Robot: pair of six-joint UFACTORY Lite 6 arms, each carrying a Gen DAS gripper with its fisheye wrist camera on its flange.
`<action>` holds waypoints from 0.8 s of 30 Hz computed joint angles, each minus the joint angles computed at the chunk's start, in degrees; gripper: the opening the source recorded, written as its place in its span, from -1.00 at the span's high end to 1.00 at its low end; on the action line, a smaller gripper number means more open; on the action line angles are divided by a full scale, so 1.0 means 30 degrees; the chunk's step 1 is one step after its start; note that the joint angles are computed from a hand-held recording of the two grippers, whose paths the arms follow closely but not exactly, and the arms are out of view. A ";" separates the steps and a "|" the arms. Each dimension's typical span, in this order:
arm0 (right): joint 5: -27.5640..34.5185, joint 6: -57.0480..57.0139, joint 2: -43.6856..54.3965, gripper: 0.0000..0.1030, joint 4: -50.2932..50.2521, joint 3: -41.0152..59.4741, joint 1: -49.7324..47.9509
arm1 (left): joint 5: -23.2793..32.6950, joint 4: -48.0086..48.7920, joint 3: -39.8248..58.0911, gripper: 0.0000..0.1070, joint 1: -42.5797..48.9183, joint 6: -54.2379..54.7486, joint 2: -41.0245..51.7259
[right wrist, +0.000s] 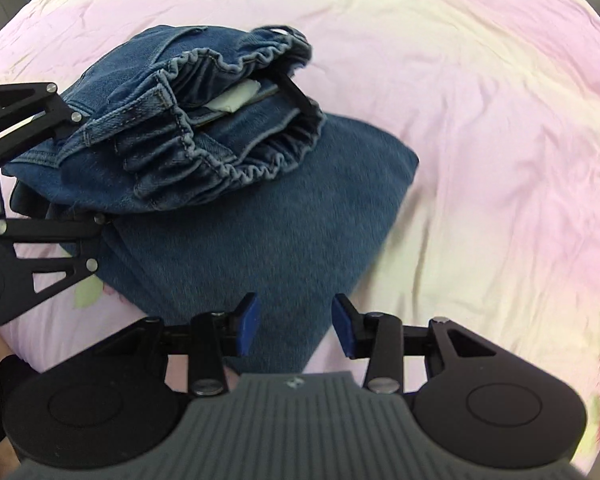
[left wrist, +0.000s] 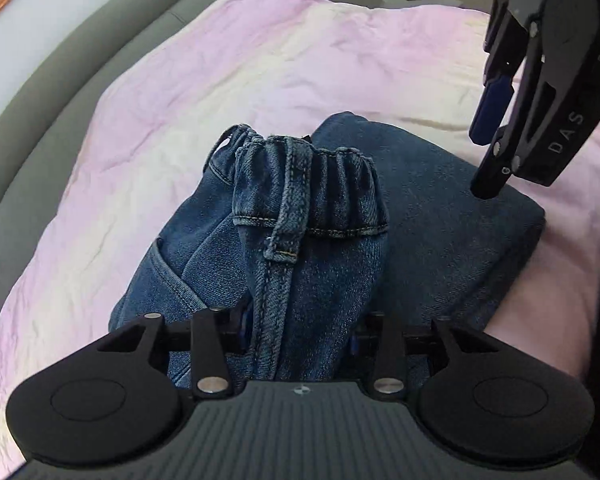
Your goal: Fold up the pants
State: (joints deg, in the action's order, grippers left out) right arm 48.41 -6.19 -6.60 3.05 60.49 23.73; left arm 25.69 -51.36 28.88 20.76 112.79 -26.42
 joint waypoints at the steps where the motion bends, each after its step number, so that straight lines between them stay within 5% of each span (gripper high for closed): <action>1: 0.0019 -0.0146 -0.0242 0.26 0.0266 -0.0221 -0.0169 | 0.0608 0.0206 0.0623 0.00 0.0307 -0.0053 0.0592; 5: -0.0308 -0.1503 -0.1724 0.23 0.2376 -0.1544 -0.1136 | 0.7260 0.2647 0.4887 -0.31 0.3025 -0.3180 0.3721; 11: 0.0066 -0.0149 -0.2427 -0.22 0.3995 0.0055 -0.1425 | 1.7040 0.3282 1.2193 -0.30 0.7302 -0.6186 0.9265; 16: -0.0460 0.2354 -0.1001 -0.50 0.5618 0.2584 -0.1556 | 1.7625 0.2523 1.6253 -0.30 0.8945 -0.7943 1.1459; 20: -0.1913 0.3114 0.1075 -0.55 0.7469 0.3586 -0.1675 | 1.3406 0.3297 1.7974 -0.30 0.8289 -0.9922 1.3111; 24: -0.2787 0.2806 0.4548 -0.52 0.9879 0.4702 -0.2173 | 1.2031 0.4145 2.0650 -0.30 0.8549 -1.1861 1.6522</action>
